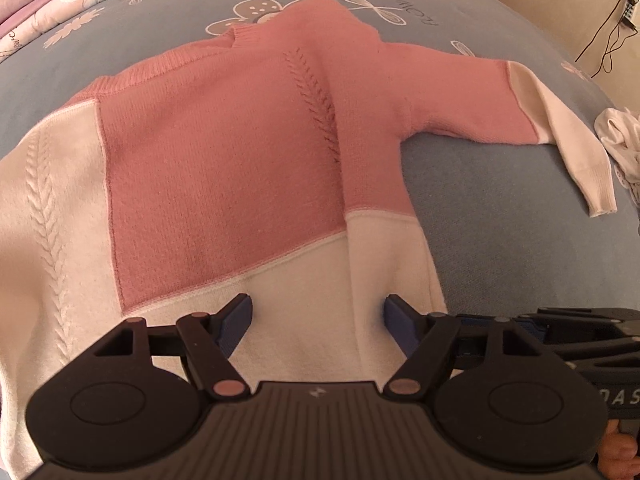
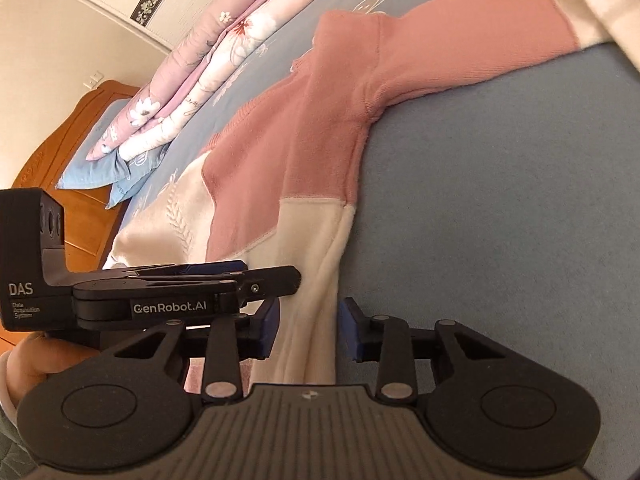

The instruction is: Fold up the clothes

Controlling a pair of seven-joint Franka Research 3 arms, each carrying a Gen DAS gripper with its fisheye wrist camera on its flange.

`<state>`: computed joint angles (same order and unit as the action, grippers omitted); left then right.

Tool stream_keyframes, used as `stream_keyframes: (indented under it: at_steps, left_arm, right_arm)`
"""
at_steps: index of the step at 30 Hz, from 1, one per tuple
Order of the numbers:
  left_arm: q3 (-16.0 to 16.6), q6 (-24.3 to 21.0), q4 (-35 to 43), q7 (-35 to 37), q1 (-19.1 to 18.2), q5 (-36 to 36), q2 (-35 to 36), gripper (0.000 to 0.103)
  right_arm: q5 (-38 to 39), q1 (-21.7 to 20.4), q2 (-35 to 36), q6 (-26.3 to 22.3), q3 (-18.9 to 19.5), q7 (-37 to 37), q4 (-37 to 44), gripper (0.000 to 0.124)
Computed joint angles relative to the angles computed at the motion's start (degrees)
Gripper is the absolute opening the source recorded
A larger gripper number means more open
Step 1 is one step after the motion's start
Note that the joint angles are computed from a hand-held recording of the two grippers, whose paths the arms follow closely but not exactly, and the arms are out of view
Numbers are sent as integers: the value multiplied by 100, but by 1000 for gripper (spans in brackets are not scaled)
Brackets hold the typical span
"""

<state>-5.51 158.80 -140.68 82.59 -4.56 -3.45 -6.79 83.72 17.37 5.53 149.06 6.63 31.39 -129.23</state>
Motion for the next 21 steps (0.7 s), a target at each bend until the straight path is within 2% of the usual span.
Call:
stream_keyframes:
  at_steps: [2,3,4,8,10,13,15,18,19,20,21]
  left_arm:
    - [50,35,-39,115,-27,-187,-41,71]
    - [99,76,-79,257,-68,-395,-86,72]
    - [148,139,-139,395,-111,-610,-156,71]
    - [239,296,-448,463,-138,-764,-538,71]
    - [313,157,-547,493,-161,-764,-662,71]
    - [312,-9,-685,383,-97,-590,-771,71]
    - [328,-63,-751,322,-83,-543,-774,71]
    - [305,4,-796,261,-80,-436,-765,72]
    - [292,14,-798,245,-76,-380,-762,72]
    - [270,-11,-777,225,-65,-297,-744,72]
    - [248,-38,-750,203,-58,-223,-720,74]
  right_arm:
    - [-90,65,79,171,50,-63,82,33]
    - [-73,80,96,219,69,-148,101,23]
    - [-115,105,86,298,87,-219,99,17]
    - [-14,186,-32,630,131,-493,8,16]
    - [-190,233,-133,817,125,-392,-63,15]
    - [-853,315,-305,1271,106,1,-198,13]
    - [-1033,272,-425,1306,35,125,-276,13]
    - [-1952,273,-485,1923,-16,869,-391,12]
    - [-2523,265,-484,2188,-44,1305,-459,12]
    - [-3100,234,-469,2286,-90,1736,-498,12]
    - [-3291,185,-427,2249,-127,1870,-468,12]
